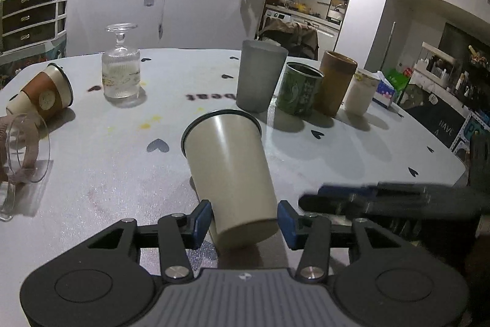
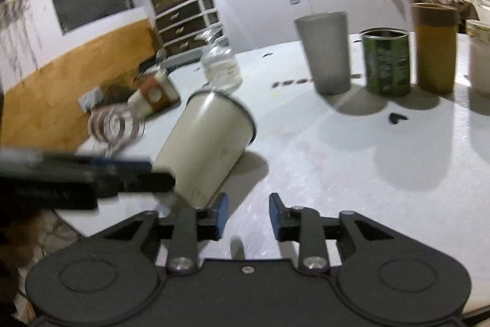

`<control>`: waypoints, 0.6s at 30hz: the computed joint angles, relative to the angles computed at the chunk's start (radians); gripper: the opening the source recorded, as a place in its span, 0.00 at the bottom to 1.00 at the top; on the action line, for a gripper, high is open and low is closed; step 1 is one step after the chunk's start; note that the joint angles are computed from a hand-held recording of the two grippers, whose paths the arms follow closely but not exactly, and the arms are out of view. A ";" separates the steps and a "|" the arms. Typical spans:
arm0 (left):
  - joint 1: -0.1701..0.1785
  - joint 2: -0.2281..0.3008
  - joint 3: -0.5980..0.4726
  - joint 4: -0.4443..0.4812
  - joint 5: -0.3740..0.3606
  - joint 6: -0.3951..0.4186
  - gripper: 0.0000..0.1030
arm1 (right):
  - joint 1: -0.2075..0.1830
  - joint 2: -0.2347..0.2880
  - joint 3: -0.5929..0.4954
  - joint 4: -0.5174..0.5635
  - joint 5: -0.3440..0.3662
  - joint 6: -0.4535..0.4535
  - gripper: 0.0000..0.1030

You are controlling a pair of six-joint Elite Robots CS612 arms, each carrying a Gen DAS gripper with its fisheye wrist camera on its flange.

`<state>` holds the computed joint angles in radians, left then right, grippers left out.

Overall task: Flip cup upright
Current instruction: 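Tilt the beige cup sideways with the left tool while the right tool grasps its body, then open the left tool and pull away while the right tool holds the cup opening-up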

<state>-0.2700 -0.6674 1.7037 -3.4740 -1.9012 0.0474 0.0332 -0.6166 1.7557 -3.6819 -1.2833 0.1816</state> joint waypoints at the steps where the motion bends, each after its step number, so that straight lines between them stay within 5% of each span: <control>1: 0.000 0.002 0.000 -0.005 -0.001 -0.004 0.48 | -0.005 -0.002 -0.002 -0.004 0.013 0.019 0.42; 6: 0.002 0.010 -0.001 -0.027 -0.008 -0.015 0.48 | -0.029 -0.008 -0.055 0.058 0.131 0.164 0.68; 12: -0.002 0.013 0.007 -0.057 0.003 0.002 0.48 | -0.039 0.010 -0.190 0.320 0.272 0.297 0.72; 18: -0.003 0.014 0.014 -0.069 0.005 0.017 0.48 | -0.021 0.031 -0.284 0.531 0.257 0.293 0.75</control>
<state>-0.2729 -0.6532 1.7180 -3.5431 -1.8964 0.0642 0.0120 -0.5861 1.4713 -3.1509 -1.0260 0.4745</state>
